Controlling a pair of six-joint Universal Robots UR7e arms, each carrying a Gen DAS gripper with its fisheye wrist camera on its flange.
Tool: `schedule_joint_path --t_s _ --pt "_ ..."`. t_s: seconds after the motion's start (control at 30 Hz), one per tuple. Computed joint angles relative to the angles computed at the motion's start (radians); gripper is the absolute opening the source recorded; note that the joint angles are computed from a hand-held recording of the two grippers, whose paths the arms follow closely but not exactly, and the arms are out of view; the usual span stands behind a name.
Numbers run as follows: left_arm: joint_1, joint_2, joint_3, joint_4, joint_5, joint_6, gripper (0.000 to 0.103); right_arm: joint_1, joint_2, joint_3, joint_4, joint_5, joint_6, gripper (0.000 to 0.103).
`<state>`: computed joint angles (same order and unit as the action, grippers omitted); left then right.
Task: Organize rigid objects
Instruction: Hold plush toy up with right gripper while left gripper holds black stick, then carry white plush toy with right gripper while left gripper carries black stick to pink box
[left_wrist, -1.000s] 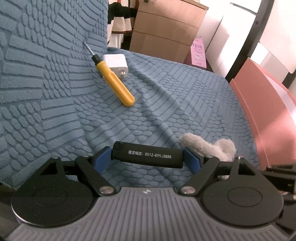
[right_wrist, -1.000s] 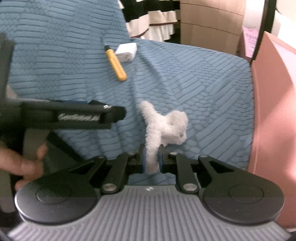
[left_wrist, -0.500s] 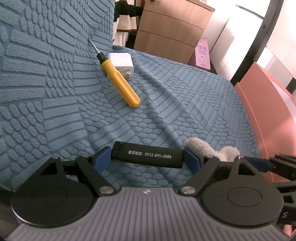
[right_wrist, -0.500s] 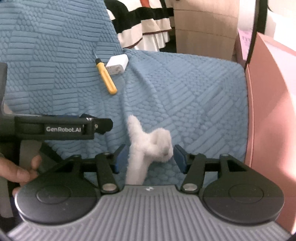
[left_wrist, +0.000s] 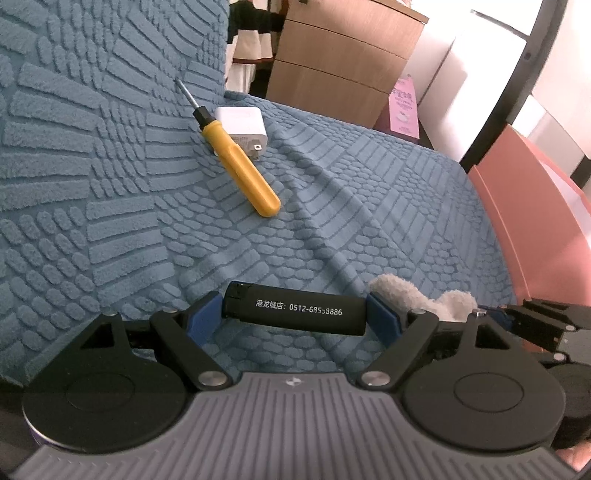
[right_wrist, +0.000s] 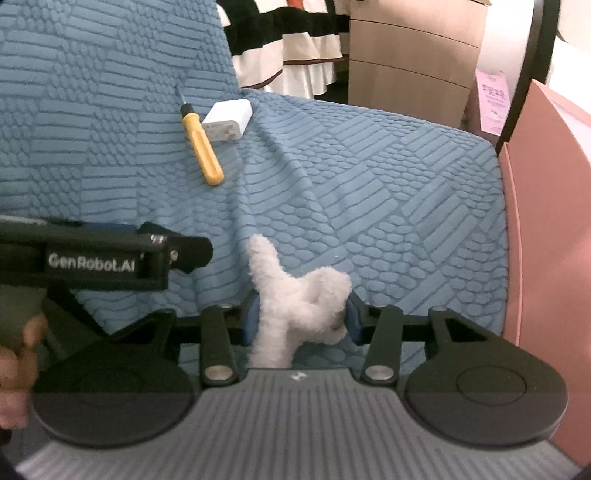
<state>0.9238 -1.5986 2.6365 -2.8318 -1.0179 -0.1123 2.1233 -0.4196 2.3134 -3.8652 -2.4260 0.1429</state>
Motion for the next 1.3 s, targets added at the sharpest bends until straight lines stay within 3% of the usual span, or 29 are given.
schedule_joint_path --t_s 0.53,0.8,1.0,1.3 --pt "-0.010 -0.041 -0.016 0.040 -0.043 -0.033 0.087 0.057 -0.054 0.049 0.043 -0.055 0.166 0.048" --pt "-0.096 -0.112 0.004 0.113 0.003 -0.049 0.087 0.099 -0.096 0.072 0.084 -0.087 0.245 0.048" --pt "-0.138 -0.165 -0.018 0.175 -0.012 -0.082 0.087 0.141 -0.158 0.093 0.120 -0.106 0.283 0.048" --pt "-0.221 -0.205 -0.099 0.269 -0.048 -0.107 0.087 0.184 -0.307 0.125 0.161 -0.110 0.273 0.048"
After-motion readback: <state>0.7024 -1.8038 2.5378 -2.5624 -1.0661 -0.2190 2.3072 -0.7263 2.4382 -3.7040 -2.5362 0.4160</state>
